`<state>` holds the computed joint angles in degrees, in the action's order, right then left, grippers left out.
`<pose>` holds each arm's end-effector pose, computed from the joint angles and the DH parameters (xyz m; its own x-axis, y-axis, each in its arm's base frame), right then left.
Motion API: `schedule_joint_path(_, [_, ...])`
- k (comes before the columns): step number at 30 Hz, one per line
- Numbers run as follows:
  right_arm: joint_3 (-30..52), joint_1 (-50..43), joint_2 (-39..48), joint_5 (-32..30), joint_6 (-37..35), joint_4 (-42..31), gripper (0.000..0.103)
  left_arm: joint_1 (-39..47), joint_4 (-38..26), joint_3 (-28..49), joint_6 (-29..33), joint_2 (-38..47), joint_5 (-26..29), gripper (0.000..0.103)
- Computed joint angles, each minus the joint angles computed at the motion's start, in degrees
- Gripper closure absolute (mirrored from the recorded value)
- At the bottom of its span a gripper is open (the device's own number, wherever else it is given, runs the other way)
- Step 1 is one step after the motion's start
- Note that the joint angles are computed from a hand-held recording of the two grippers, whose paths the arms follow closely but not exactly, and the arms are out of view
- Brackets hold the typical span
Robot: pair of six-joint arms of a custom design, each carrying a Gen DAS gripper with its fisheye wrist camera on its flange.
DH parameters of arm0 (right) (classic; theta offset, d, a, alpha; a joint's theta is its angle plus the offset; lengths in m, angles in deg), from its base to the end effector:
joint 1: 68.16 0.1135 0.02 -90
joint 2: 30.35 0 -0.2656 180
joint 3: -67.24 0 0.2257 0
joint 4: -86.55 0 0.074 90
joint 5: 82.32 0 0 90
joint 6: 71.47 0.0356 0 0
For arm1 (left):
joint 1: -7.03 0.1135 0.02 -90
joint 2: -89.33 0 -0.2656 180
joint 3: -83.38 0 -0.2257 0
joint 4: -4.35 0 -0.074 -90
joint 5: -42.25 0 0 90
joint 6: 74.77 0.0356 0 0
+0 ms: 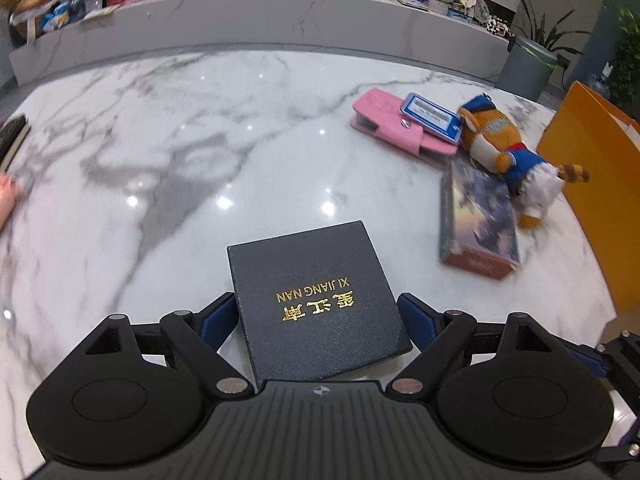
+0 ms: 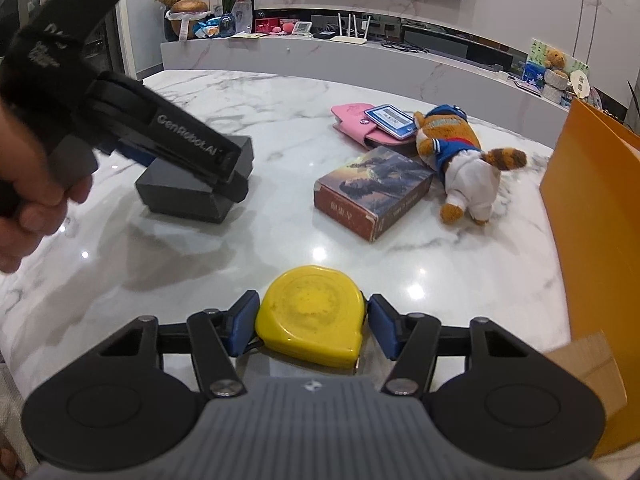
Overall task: Organize objects
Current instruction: 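Carry the black box with the left tool while the right tool carries the tape measure to the box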
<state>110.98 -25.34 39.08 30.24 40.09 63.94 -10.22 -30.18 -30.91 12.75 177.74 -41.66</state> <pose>0.1568 0.1267 0.1845 -0.6712 -0.1593 -0.7239 -0.2084 0.9778 -0.0220 0.2663 -0.0867 0.1999 -0.8174 0.2088 -0.5369 0.3146 0.9425 -0.1125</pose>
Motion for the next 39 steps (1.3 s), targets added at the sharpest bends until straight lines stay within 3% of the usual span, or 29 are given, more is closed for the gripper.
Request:
schedule_joint_path(14, [-2.8,10.8,-8.4,8.8,11.8,-10.8,0.041,-12.0,-3.7,-10.7,-10.6,-14.4,-5.2,0.005])
schedule_joint_path(21, [-3.8,15.5,-11.2,12.1,16.6,-14.7,0.041,-23.5,-0.8,-15.8,-13.4,-17.9,-16.7,0.005])
schedule_joint_path(27, [-4.6,17.2,-12.0,13.5,18.1,-15.0,0.041,-21.7,2.0,-17.0,-13.2,-18.1,-15.1,0.004])
schedule_joint_path(29, [-4.9,17.2,-12.2,13.6,18.0,-14.9,0.041,-21.3,2.6,-17.4,-12.7,-18.4,-15.0,0.009])
schedule_joint_path(39, [-4.1,17.5,-11.9,14.0,17.5,-16.1,0.042,-19.7,0.0,-16.8,-11.8,-21.6,-13.1,0.010])
